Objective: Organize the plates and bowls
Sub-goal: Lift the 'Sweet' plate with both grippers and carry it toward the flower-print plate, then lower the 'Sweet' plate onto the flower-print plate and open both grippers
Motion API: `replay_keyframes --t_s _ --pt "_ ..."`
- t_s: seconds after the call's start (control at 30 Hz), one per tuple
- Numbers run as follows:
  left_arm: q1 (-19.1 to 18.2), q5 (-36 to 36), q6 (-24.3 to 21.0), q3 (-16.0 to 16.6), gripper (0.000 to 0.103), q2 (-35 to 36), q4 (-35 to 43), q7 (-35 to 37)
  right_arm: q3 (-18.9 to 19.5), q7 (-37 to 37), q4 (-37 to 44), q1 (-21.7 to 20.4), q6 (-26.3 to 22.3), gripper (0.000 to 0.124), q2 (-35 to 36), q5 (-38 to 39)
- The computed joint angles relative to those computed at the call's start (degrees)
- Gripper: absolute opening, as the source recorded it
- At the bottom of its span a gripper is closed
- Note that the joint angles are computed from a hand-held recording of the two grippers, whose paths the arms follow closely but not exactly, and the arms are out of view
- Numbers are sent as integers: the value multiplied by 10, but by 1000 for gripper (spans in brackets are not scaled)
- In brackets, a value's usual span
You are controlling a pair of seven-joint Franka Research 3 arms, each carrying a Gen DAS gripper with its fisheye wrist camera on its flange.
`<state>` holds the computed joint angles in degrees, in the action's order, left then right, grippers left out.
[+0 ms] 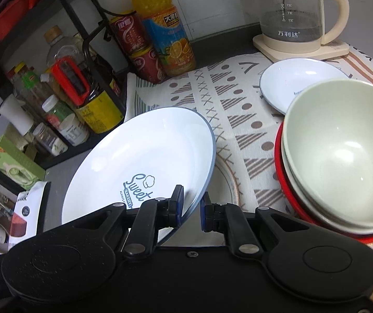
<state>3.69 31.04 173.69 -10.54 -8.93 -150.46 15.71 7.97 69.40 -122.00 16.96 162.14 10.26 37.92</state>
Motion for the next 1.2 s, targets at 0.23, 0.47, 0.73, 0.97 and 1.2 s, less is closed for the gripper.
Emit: replay_keyframes --t_s 0.23,0.47,0.73,0.97,1.2 --pt "-17 -26 -5 4 25 -1 -6 23 -4 2 -25 2 6 12 -14 -3" --pt "-52 -95 -3 21 25 8 -11 86 -18 56 -50 9 9 12 -27 -53" --pt "-64 -139 -7 20 26 18 -6 135 -23 102 -72 8 21 13 -36 -85" --pt "-60 -126 -31 19 28 22 7 147 -16 101 -75 7 34 13 -32 -84" --pt "-79 -191 -88 32 32 18 21 222 -24 128 -74 15 35 12 -25 -123"
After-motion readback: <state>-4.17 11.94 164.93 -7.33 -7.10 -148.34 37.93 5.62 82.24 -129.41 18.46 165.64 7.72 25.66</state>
